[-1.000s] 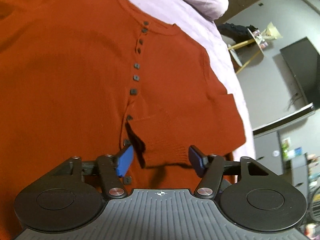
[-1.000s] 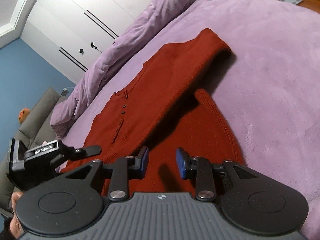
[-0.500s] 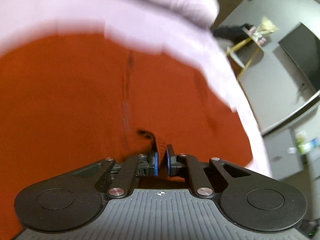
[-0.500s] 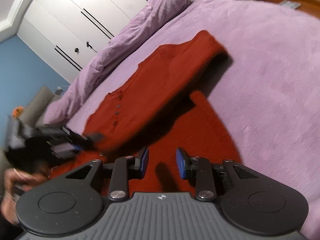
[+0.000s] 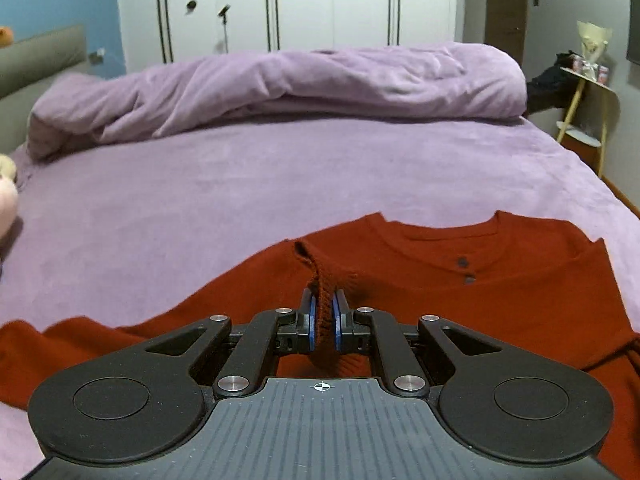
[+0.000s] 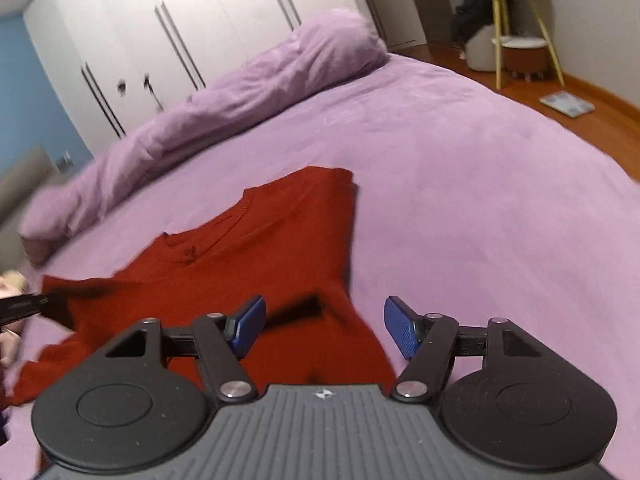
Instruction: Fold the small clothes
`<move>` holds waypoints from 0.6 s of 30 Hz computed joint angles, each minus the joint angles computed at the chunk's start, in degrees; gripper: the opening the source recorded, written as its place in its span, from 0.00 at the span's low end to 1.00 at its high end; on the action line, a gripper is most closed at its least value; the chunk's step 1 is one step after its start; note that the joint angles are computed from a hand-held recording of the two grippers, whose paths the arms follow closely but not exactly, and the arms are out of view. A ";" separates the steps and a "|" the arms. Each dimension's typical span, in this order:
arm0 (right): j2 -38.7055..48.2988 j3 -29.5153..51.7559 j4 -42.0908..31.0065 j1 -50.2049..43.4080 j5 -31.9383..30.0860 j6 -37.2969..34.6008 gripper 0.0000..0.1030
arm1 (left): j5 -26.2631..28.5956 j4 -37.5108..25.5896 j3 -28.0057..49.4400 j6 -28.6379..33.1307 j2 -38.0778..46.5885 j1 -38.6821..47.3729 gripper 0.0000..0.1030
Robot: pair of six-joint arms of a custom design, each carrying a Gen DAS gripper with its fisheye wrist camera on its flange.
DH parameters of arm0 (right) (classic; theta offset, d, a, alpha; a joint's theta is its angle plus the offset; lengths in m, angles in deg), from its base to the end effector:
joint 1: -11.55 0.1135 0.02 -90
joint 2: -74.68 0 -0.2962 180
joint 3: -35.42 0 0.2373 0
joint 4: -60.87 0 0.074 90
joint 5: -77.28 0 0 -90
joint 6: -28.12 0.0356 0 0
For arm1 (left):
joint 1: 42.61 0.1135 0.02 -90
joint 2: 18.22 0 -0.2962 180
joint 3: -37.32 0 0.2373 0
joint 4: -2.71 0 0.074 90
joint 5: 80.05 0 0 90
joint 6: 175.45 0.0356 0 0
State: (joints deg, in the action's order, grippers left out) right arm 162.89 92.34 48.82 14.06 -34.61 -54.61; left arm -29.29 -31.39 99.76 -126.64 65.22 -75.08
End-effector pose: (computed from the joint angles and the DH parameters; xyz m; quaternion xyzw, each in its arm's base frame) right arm 0.2905 0.0260 0.2128 -0.0377 0.9039 0.2069 0.3725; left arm 0.2363 -0.1237 0.2394 -0.1687 0.8883 0.0871 0.4181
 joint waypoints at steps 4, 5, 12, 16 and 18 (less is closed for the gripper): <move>12.36 11.49 -2.51 6.84 7.34 0.33 0.64 | 2.99 4.42 -2.27 2.34 -0.73 3.84 0.10; 14.86 13.92 -3.10 8.23 9.65 0.32 0.62 | 3.50 5.46 -2.49 3.07 -0.65 4.41 0.10; 18.90 14.07 4.79 12.38 18.61 -2.65 0.12 | 4.21 14.19 -5.23 7.24 0.84 6.41 0.10; 17.50 9.58 12.72 10.78 23.19 -1.72 0.06 | 4.21 22.99 -7.79 8.77 2.37 6.23 0.10; 18.33 9.60 12.06 9.94 26.06 -0.85 0.00 | 4.33 22.66 -6.49 8.91 6.21 6.86 0.10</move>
State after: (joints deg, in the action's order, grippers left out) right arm 181.22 101.94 60.87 24.00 -8.55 -55.45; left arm -24.96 -8.73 93.27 -117.73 71.43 -68.22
